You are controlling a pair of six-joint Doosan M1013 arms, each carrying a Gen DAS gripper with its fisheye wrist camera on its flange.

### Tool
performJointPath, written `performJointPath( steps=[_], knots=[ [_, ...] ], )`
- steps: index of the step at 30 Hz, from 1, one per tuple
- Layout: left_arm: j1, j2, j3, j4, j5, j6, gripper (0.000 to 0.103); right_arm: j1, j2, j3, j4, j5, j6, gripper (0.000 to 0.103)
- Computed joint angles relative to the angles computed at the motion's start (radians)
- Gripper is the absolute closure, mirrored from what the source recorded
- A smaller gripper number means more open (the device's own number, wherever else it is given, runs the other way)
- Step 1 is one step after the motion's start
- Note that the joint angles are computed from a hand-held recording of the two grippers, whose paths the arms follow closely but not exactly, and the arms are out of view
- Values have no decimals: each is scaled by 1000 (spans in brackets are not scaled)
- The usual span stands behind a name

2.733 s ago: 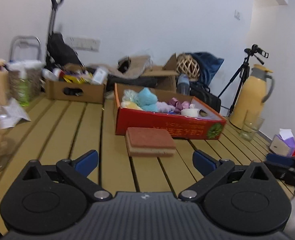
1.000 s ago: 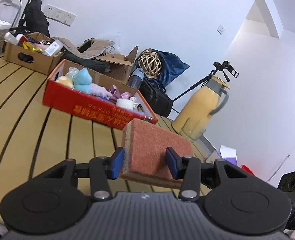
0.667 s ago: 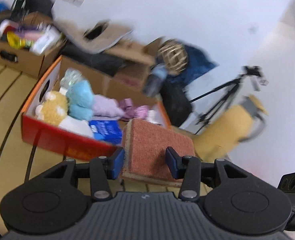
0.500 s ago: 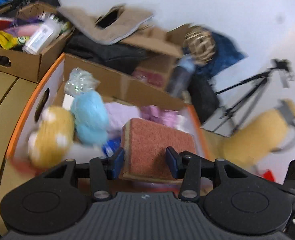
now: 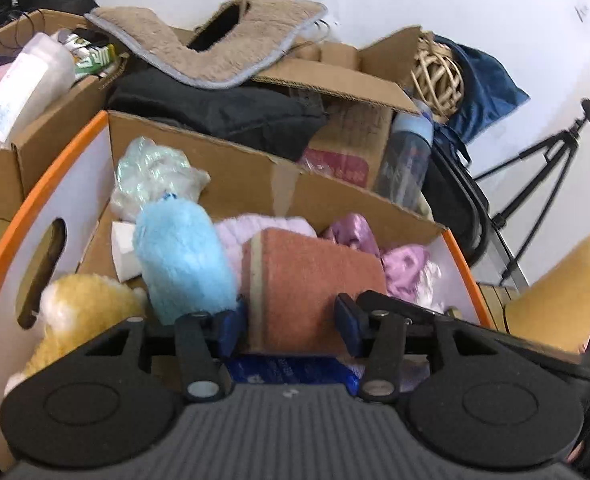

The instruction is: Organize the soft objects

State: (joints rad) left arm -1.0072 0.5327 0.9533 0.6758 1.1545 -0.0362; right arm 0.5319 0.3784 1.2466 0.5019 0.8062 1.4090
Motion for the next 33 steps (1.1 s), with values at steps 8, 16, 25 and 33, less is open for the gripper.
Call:
performJointPath(
  steps=[8, 16, 25, 33],
  knots=[
    [-31, -14, -17, -12, 46, 36, 41, 1, -37, 0, -94, 61, 63, 60],
    [-138, -60, -92, 145, 178, 116, 29, 5, -182, 36, -154, 20, 54, 46],
    [-325, -43, -106, 393, 476, 127, 21, 33, -403, 225, -283, -85, 103, 31],
    [-532, 44, -110, 643, 834, 114, 3, 154, -682, 529, -601, -285, 348, 20]
  ],
)
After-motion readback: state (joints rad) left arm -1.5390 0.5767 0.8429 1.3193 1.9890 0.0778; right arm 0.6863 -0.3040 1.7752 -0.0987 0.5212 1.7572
